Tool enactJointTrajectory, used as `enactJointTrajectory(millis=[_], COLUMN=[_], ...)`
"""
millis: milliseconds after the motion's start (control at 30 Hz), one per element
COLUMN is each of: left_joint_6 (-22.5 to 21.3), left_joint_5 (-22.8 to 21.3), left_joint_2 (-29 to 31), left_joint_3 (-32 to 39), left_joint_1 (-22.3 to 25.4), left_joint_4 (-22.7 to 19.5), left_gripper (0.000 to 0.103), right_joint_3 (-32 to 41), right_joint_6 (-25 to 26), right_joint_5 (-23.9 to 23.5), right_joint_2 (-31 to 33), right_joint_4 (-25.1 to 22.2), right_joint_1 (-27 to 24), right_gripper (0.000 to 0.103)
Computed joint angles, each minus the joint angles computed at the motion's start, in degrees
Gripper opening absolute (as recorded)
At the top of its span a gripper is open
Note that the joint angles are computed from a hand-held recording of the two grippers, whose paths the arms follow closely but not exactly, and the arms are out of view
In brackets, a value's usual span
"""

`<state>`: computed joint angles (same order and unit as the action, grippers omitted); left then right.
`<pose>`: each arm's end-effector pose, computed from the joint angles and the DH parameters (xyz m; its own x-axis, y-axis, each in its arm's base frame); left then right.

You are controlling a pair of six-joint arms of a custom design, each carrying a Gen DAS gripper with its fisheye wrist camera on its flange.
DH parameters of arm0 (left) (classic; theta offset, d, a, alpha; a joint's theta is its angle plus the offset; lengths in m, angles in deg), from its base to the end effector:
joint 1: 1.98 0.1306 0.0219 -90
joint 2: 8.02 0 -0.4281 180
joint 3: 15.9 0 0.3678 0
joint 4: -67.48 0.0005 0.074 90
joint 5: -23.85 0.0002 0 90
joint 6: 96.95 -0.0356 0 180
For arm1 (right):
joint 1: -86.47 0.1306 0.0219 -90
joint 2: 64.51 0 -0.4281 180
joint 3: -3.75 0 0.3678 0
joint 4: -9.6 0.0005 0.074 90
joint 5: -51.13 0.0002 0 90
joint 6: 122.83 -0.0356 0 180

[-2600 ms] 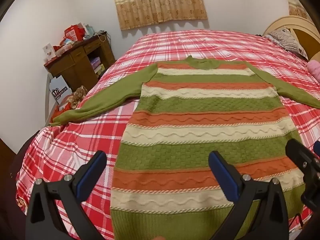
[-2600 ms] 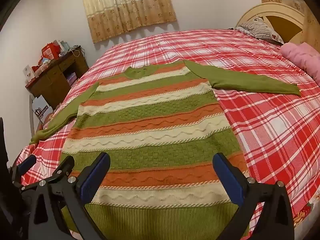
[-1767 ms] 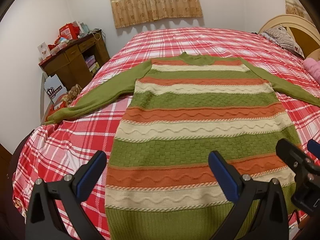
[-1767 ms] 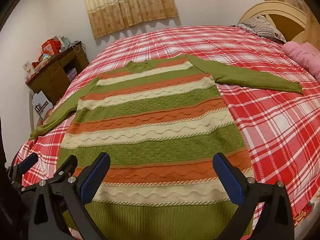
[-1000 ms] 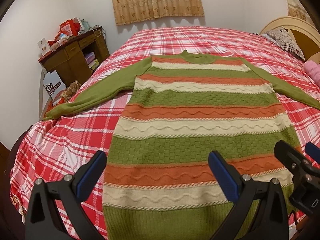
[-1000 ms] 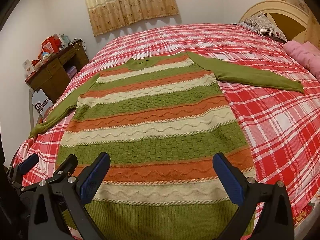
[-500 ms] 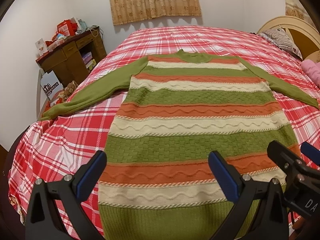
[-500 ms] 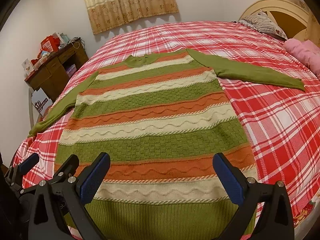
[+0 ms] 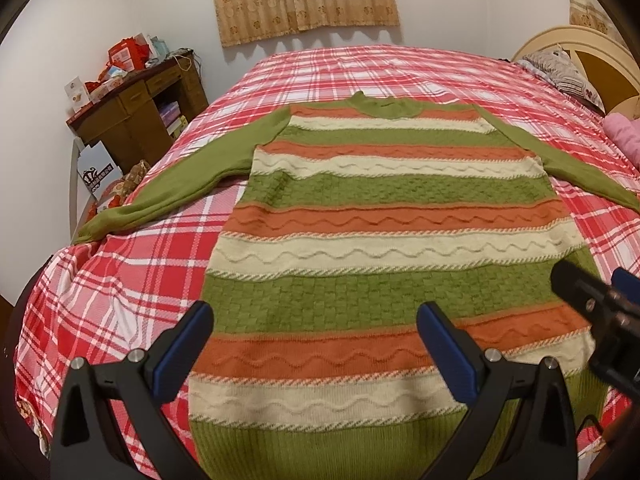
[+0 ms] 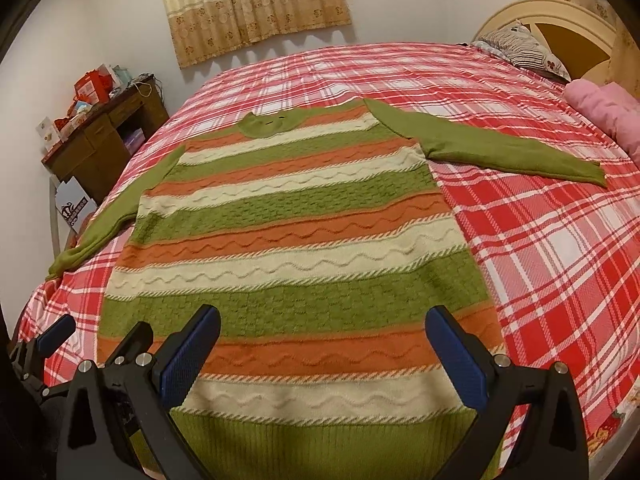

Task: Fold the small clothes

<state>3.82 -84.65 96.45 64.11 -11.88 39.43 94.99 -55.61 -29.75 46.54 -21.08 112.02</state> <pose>0.5231 -0.0803 0.3072 -0.7628 -0.0468 -0.6449 -0.1728 0.9759 0.1336 0.5358 0.2494 0.3211 -0.7714 0.0550 -0.6339 -0.0392 0.9903 0.1336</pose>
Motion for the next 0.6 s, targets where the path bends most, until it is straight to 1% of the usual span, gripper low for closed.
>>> enactJointTrajectory(millis=[67, 233, 367, 467, 600], left_joint_6=[-0.46, -1.63, -3.95, -5.99, -6.91], left_joint_5=[-0.06, 0.96, 2.56, 2.48, 1.0], left_joint_2=[0.48, 2.15, 4.68, 7.55, 12.16], left_joint_3=[0.72, 3.7, 7.52, 10.59, 14.81], left_joint_1=[0.12, 0.77, 1.48, 1.92, 2.63], left_joint_4=[0.4, 1.62, 3.12, 5.14, 5.45], left_gripper=[0.103, 0.103, 0.103, 0.103, 0.103], right_joint_3=[1.16, 4.56, 6.46, 7.99, 9.43], right_joint_6=[0.58, 2.82, 5.9, 7.33, 5.43], right_joint_5=[-0.05, 1.66, 3.73, 1.53, 2.74], right_joint_2=[0.57, 1.92, 2.19, 2.48, 3.32], right_joint_4=[-0.64, -2.2, -1.28, -0.87, 0.04], right_joint_1=[-0.45, -2.08, -4.13, -7.19, -12.71], right_gripper=[0.102, 0.102, 0.102, 0.102, 0.102])
